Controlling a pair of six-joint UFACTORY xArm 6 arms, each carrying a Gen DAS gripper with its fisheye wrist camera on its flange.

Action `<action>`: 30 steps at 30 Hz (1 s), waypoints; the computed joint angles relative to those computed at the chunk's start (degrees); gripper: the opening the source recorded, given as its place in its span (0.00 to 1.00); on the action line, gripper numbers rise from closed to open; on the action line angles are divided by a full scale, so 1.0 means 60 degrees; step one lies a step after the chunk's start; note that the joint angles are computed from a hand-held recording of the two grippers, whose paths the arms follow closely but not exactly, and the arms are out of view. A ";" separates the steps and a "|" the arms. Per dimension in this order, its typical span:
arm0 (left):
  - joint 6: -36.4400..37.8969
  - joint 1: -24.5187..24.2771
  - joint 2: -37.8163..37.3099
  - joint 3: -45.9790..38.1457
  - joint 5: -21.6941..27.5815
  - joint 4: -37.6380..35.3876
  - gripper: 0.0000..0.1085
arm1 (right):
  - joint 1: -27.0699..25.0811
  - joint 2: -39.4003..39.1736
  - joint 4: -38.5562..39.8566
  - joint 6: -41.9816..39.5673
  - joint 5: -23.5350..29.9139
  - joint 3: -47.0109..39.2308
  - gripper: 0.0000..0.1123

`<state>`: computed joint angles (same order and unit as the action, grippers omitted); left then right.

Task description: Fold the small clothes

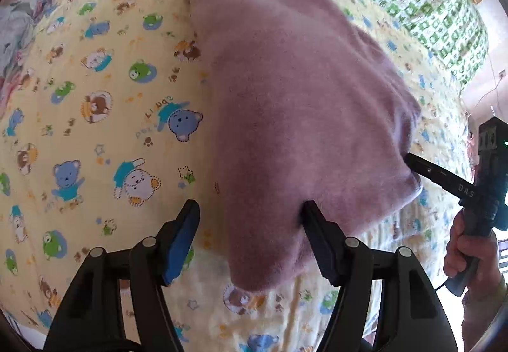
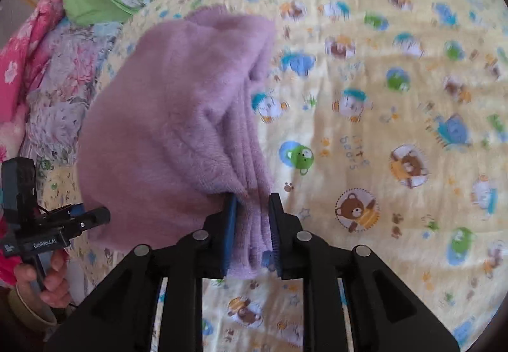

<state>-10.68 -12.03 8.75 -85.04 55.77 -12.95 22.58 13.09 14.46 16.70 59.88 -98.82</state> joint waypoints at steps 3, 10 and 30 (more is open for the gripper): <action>-0.0164 -0.0120 -0.0447 0.0334 -0.0071 0.0309 0.64 | 0.0119 -0.0575 -0.0125 -0.0011 -0.0250 0.0392 0.20; -0.1224 -0.0582 -0.1746 0.1493 -0.0593 0.1871 0.68 | 0.0545 -0.1614 -0.0165 0.0271 -0.1081 0.1441 0.28; -0.2689 -0.1528 -0.4791 0.4529 -0.1613 0.4074 0.69 | 0.2152 -0.3088 -0.1960 0.0802 -0.2334 0.3150 0.63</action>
